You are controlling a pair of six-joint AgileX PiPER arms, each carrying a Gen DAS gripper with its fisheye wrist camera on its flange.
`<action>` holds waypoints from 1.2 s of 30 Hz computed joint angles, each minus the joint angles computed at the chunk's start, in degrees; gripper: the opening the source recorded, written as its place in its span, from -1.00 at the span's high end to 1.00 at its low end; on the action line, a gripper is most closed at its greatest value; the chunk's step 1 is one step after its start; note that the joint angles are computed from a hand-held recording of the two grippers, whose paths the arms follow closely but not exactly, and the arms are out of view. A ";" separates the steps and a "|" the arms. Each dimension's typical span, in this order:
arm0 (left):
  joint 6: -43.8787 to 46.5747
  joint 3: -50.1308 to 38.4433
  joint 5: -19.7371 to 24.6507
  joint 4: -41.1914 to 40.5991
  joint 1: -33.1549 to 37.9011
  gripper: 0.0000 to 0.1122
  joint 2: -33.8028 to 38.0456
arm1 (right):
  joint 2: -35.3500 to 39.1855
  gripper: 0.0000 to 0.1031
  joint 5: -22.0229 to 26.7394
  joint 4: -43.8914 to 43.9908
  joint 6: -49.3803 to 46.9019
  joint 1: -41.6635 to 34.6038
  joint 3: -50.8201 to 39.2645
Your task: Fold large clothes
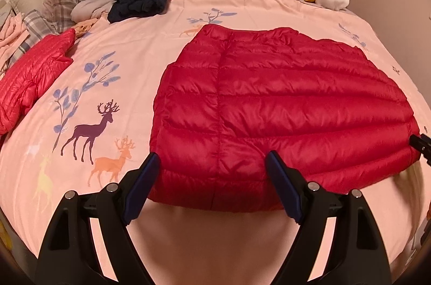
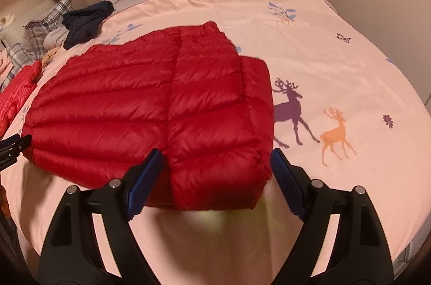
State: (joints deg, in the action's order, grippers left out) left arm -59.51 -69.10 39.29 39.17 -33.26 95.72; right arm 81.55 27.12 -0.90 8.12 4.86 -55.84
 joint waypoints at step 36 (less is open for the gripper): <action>0.83 -9.37 14.17 6.62 -10.04 -0.81 -9.71 | -10.86 -0.95 12.90 -6.21 5.49 4.65 -12.98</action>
